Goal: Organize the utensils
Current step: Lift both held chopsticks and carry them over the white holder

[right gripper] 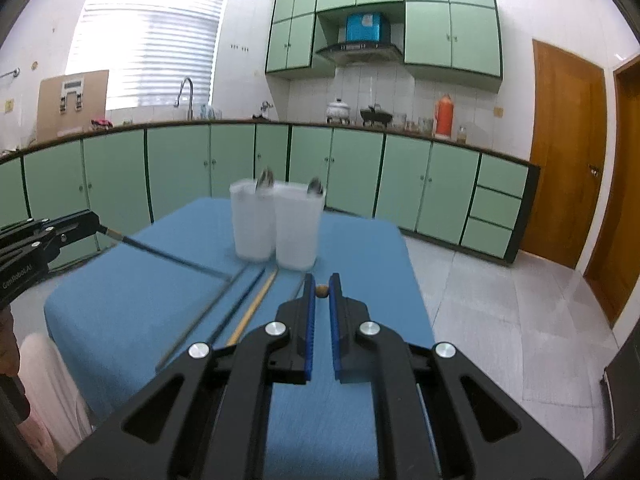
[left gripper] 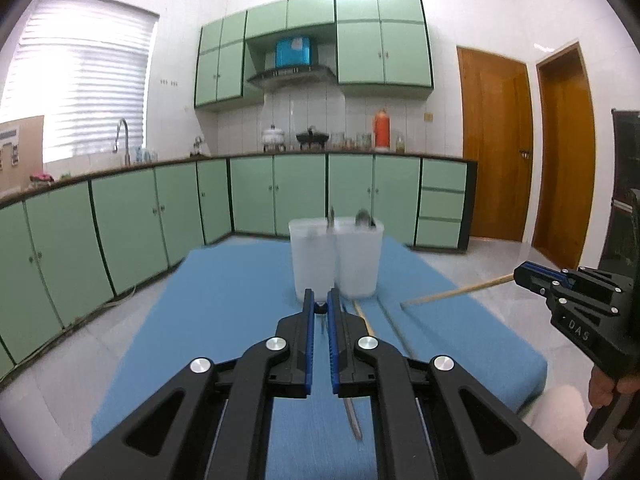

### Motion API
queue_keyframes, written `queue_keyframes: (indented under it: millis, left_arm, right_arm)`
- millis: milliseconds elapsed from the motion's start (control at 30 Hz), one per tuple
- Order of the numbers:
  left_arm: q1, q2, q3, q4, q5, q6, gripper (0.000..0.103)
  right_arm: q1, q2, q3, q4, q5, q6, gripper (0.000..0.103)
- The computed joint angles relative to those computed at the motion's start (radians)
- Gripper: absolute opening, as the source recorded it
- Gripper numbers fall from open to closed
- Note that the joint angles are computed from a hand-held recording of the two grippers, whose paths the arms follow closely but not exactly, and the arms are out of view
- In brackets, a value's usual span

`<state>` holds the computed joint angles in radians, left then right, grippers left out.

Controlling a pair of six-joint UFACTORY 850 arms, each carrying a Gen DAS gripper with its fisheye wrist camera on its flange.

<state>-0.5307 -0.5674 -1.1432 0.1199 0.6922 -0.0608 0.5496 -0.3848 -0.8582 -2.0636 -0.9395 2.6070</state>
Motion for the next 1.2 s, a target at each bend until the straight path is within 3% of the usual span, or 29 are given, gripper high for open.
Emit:
queue_keyframes:
  millis: [267,633,1200]
  left_arm:
    - [0.023,-0.006,-0.096,0.074,-0.033,-0.085,0.006]
    - [0.042,-0.037,-0.213,0.184,-0.096,-0.181,0.006]
    - [0.048,-0.056,-0.374,0.195,-0.062,-0.21,0.006]
  right_arm:
    - [-0.051,0.058,-0.037,-0.043,0.049,-0.07,0.006]
    - [-0.127,0.088,-0.115,-0.154,0.236,-0.091,0.006]
    - [-0.191,0.109,-0.271,-0.259,0.3,-0.133,0.006]
